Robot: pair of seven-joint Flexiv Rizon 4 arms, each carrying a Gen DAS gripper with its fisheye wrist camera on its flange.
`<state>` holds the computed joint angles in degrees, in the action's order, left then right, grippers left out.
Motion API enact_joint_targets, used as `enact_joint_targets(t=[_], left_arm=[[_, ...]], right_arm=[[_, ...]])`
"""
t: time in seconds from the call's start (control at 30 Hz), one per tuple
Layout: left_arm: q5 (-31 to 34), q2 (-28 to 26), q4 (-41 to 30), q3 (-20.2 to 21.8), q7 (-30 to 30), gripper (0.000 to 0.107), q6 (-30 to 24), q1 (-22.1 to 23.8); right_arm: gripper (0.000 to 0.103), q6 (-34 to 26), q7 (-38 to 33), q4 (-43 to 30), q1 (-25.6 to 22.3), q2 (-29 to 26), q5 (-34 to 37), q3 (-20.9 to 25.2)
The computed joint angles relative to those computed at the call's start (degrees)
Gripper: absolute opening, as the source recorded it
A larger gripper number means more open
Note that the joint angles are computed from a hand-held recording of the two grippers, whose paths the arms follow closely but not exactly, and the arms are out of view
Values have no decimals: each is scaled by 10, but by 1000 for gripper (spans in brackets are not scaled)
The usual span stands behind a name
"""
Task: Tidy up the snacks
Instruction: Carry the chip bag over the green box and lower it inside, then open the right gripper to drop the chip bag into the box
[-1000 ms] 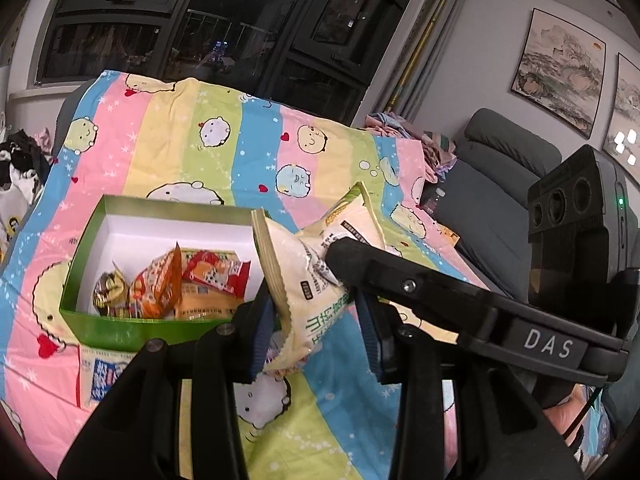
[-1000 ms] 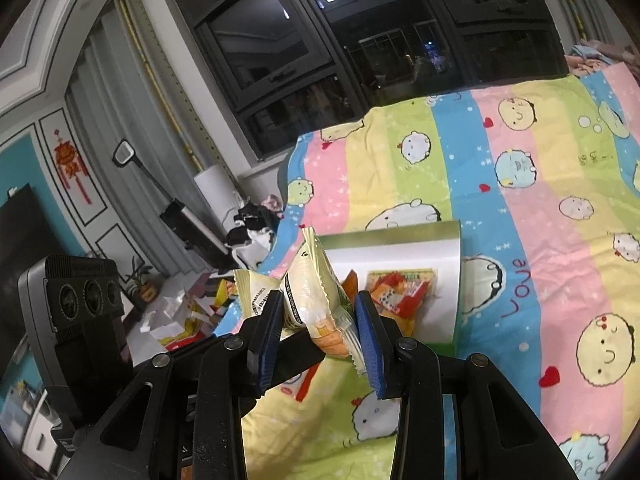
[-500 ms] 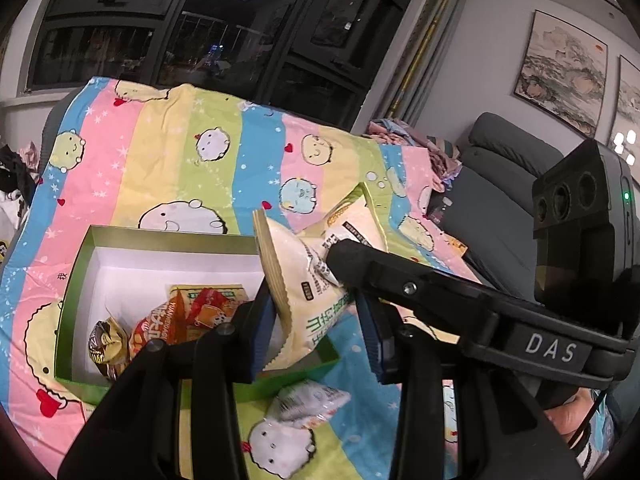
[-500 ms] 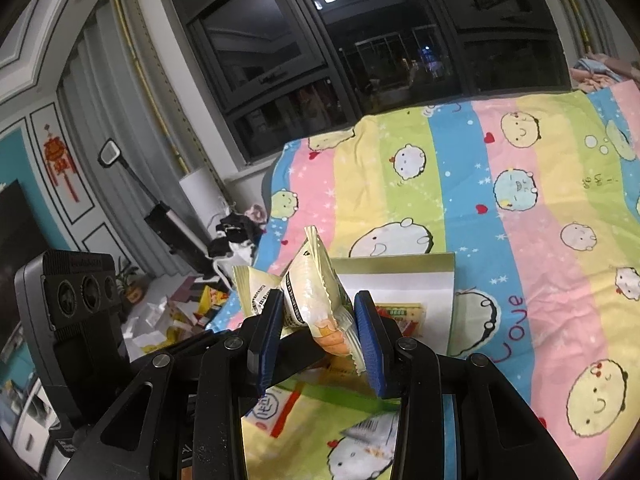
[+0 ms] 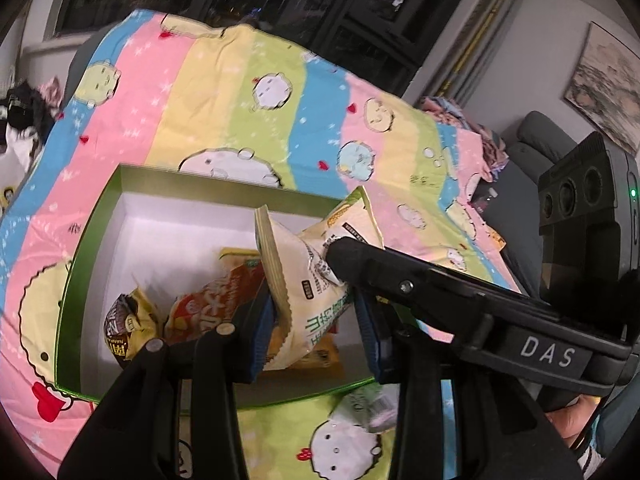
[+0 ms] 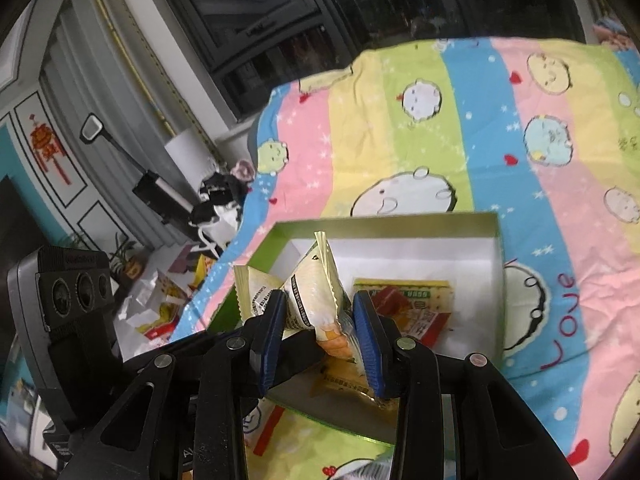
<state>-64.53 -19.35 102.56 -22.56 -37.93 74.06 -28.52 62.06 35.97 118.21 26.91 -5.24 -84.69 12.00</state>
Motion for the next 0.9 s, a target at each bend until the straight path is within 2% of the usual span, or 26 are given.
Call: enact_joint_targets(t=[0.17,0.4,0.67,0.9], left_arm=[[13,-7,-6,10,-35,37,-25,15],[28,-17,-13,16,-73,37,-42,20],[106,-33,-21,19,-130,38,-48,20],[169,-39,-24,19,-165,37,-54,25]], right_arm=[[37,11,-74,-36,10,-40,64,-7],[37,15,-130,-52,25,-58,123,-19],[37,18,-134,-34,25,-56,155,-25],[37,28,-115,-23,24,-58,154,-31]])
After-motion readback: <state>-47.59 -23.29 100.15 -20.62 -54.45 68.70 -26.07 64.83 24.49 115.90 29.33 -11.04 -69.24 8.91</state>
